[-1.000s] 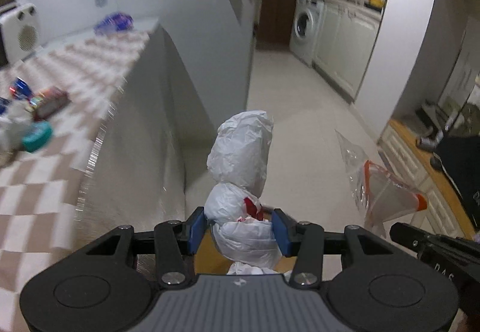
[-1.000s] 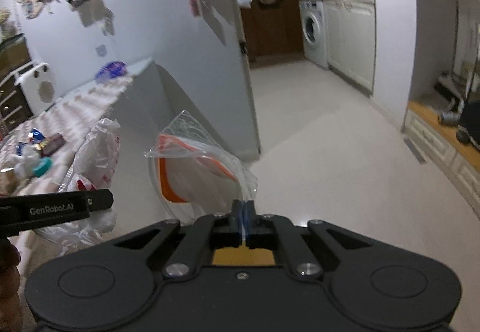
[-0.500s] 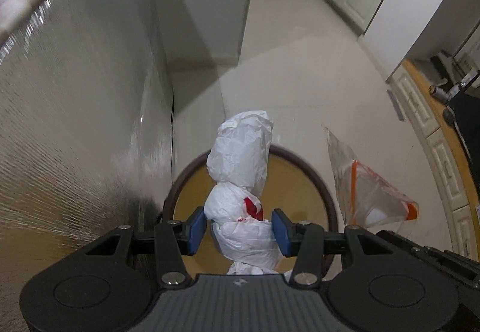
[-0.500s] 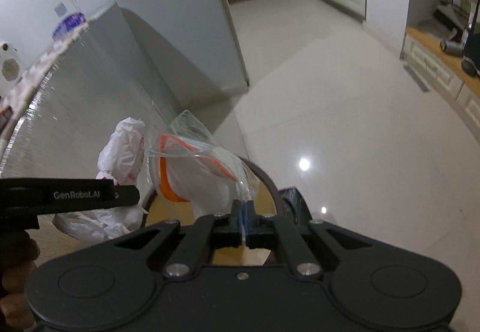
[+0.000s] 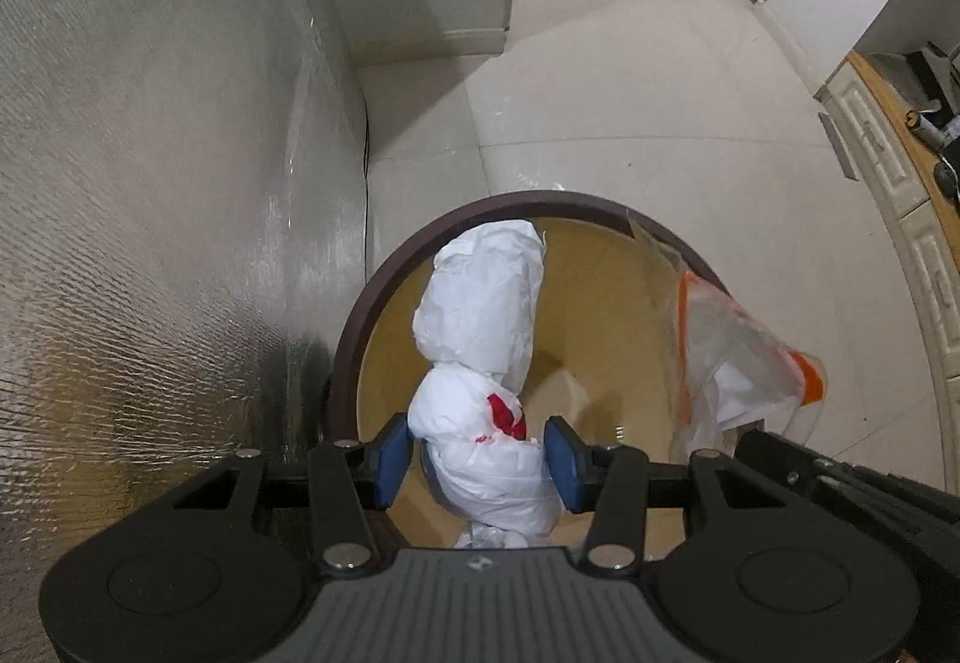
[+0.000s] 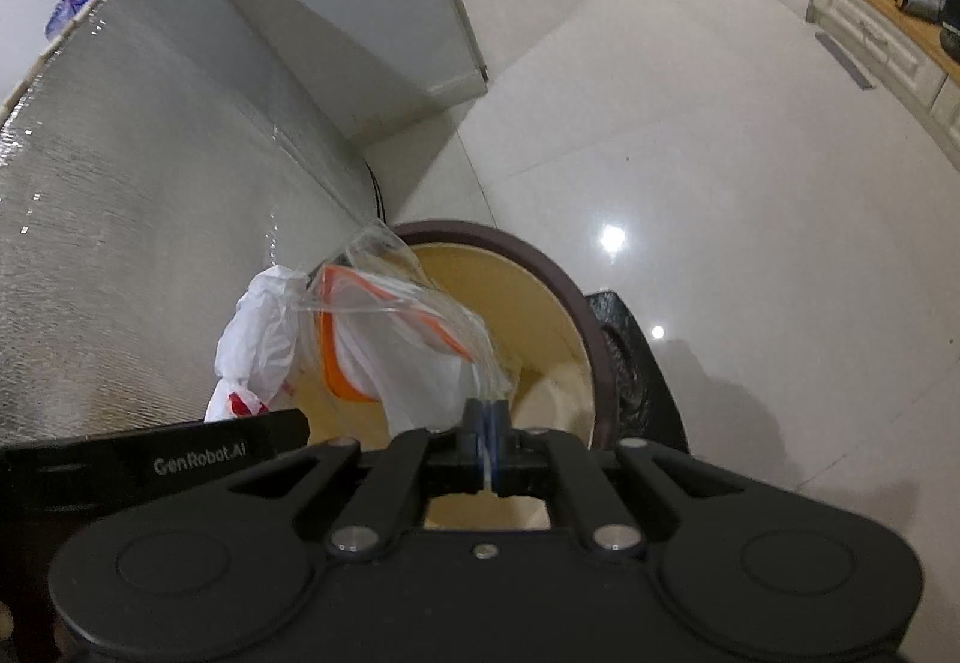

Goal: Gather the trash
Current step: 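Carry both held bags over the yellow wastebasket with both tools, then open both tools to drop the bags into the wastebasket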

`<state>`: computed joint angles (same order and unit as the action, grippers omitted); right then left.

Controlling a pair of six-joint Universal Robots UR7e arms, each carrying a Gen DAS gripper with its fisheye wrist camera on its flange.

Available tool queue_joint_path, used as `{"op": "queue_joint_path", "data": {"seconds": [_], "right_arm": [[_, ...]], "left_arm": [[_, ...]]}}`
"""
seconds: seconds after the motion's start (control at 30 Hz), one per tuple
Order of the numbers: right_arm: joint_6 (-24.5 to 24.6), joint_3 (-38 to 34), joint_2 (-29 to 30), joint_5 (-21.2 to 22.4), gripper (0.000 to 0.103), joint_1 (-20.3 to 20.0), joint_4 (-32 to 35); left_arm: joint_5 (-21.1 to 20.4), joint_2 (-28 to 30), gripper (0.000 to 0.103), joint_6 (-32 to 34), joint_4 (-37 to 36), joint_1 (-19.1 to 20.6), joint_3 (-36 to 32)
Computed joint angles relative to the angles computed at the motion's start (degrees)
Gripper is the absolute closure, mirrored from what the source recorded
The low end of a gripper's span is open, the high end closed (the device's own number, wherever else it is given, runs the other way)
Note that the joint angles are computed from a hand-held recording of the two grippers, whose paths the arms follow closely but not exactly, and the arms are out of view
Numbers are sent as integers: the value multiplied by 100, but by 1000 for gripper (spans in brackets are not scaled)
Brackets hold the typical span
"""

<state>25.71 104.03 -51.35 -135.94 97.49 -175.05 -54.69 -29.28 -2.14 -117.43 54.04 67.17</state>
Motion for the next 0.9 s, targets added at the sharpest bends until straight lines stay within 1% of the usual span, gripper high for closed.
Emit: {"op": "queue_joint_path", "data": {"seconds": [0.13,0.27,0.4,0.5,0.53,0.57,0.6,0.63,0.67,0.7,0.77,0.83,0.9], "right_arm": [[148,-36,37,102,101,-87,181],[279,-92,47,163,101,-157,462],[286,-189,94,197,101,-203,640],[173,-262,140,285,101,-245,578],[114,-230,136,319,101,-269,491],[73,-227,139,341,101,-272,440],[21,-213,146,361,100,-282,375],[-40,-209,158,391,100,-295,312],[-100,-187,154,421,99,-302,250],[-135,-166,148,439,98,-308,215],[-175,-132,131,467,93,-313,180],[-187,-152,116,399,87,-304,303],[-182,-187,111,309,84,-284,490]], "left_arm": [[148,65,54,67,-57,-11,9],[177,54,54,140,-11,-19,74],[201,89,52,144,11,13,33],[171,153,51,93,42,27,-57],[177,171,49,105,32,26,-71],[195,181,45,119,12,26,-66],[207,171,37,129,1,18,-46],[226,166,32,130,11,11,-33],[244,165,26,139,10,6,-25],[260,161,24,159,-7,-2,-8],[281,165,24,199,7,-8,2],[280,180,24,109,163,-10,-40],[278,210,24,16,317,-3,-111]]}}
